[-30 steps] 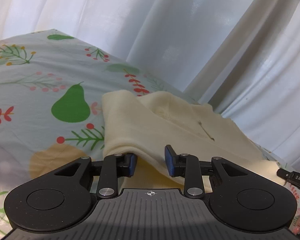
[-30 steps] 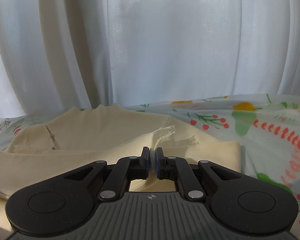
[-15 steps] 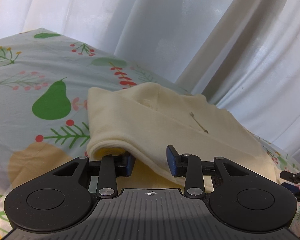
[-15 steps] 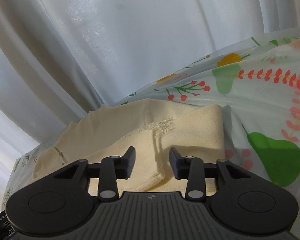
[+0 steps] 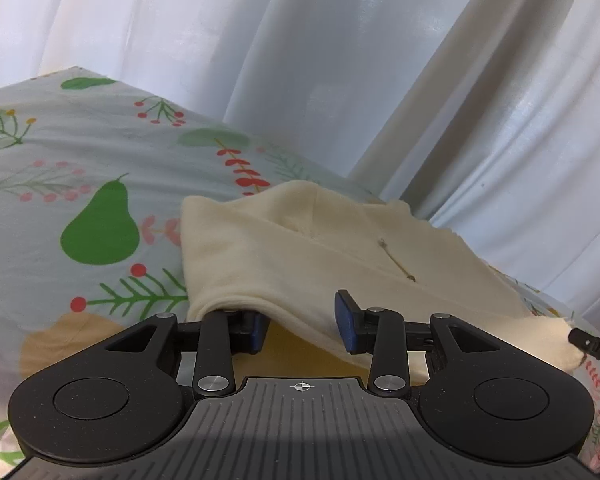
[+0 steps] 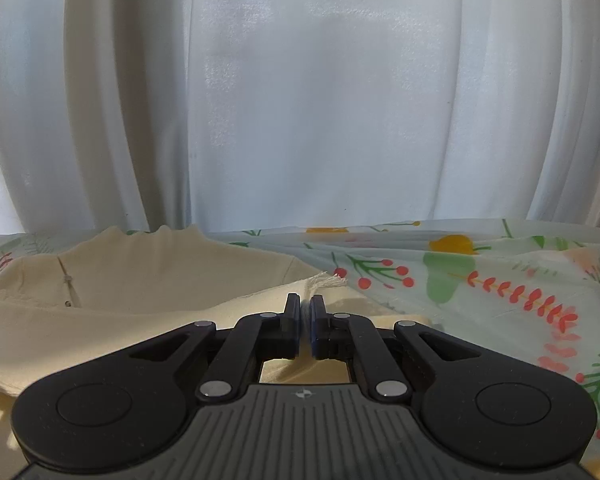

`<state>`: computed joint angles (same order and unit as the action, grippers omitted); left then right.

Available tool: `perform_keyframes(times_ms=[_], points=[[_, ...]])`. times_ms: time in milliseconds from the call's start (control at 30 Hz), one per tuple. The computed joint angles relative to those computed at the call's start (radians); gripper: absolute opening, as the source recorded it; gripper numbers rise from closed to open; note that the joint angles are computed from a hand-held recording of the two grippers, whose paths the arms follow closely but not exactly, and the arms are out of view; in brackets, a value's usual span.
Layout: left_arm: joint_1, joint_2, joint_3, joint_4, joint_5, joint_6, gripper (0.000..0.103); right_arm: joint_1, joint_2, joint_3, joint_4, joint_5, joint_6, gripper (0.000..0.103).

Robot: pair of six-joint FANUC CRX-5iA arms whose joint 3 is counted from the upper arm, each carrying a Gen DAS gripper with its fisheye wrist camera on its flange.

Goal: Fold small clothes

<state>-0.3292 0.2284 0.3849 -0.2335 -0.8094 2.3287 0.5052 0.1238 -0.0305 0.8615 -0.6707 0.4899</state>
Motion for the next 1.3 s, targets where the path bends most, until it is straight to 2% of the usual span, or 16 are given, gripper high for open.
perform_keyframes(times_ms=[67,233,333,433,500,567,600,700,833,867,933,967,1033,1200,1233,1300], points=[[0.008,0.009,0.002,0.034,-0.001,-0.038,0.04,-0.005,0.019,0.012,0.04,-0.051,-0.006,0.004],[-0.001,0.025,0.017,0.033,-0.029,-0.072,0.04,-0.018,0.033,0.044,-0.042,-0.121,0.039,0.0],[0.005,0.029,0.018,0.051,-0.034,-0.079,0.04,-0.029,0.017,0.076,-0.194,-0.137,0.095,0.0],[0.008,0.028,0.017,0.059,-0.035,-0.072,0.04,-0.05,-0.031,0.087,-0.376,-0.086,0.122,0.002],[0.008,0.025,0.011,0.065,-0.034,-0.061,0.041,-0.074,-0.067,0.103,-0.565,-0.045,0.181,0.018],[0.008,0.02,0.0,0.083,-0.028,-0.061,0.041,-0.091,-0.083,0.121,-0.705,-0.042,0.227,0.046],[0.007,0.017,-0.006,0.091,-0.023,-0.063,0.041,-0.092,-0.081,0.129,-0.726,-0.058,0.226,0.046],[0.0,0.012,-0.016,0.095,-0.013,-0.072,0.042,-0.1,-0.066,0.149,-0.764,-0.109,0.183,0.046],[-0.008,0.016,-0.011,0.079,-0.013,-0.077,0.042,-0.125,-0.072,0.141,-0.835,-0.062,0.125,0.043],[-0.008,0.017,-0.008,0.078,-0.012,-0.074,0.042,-0.131,-0.069,0.143,-0.855,-0.051,0.118,0.037],[-0.005,0.021,-0.003,0.083,-0.013,-0.065,0.042,-0.152,-0.059,0.151,-0.917,-0.022,0.128,0.01],[-0.003,0.024,0.004,0.082,-0.017,-0.054,0.041,-0.156,-0.049,0.164,-0.93,-0.033,0.13,0.006],[0.001,0.029,0.012,0.083,-0.019,-0.035,0.04,-0.13,-0.052,0.143,-0.828,-0.02,0.075,0.006],[0.009,0.04,0.023,0.072,-0.023,-0.031,0.039,-0.039,-0.089,-0.008,-0.362,0.039,-0.097,0.006],[0.007,0.04,0.022,0.066,-0.021,-0.034,0.039,-0.03,-0.079,0.001,-0.342,0.007,-0.058,0.006],[0.0,0.045,0.036,0.052,-0.041,-0.043,0.039,-0.03,-0.045,0.072,-0.435,-0.087,0.055,0.007]])
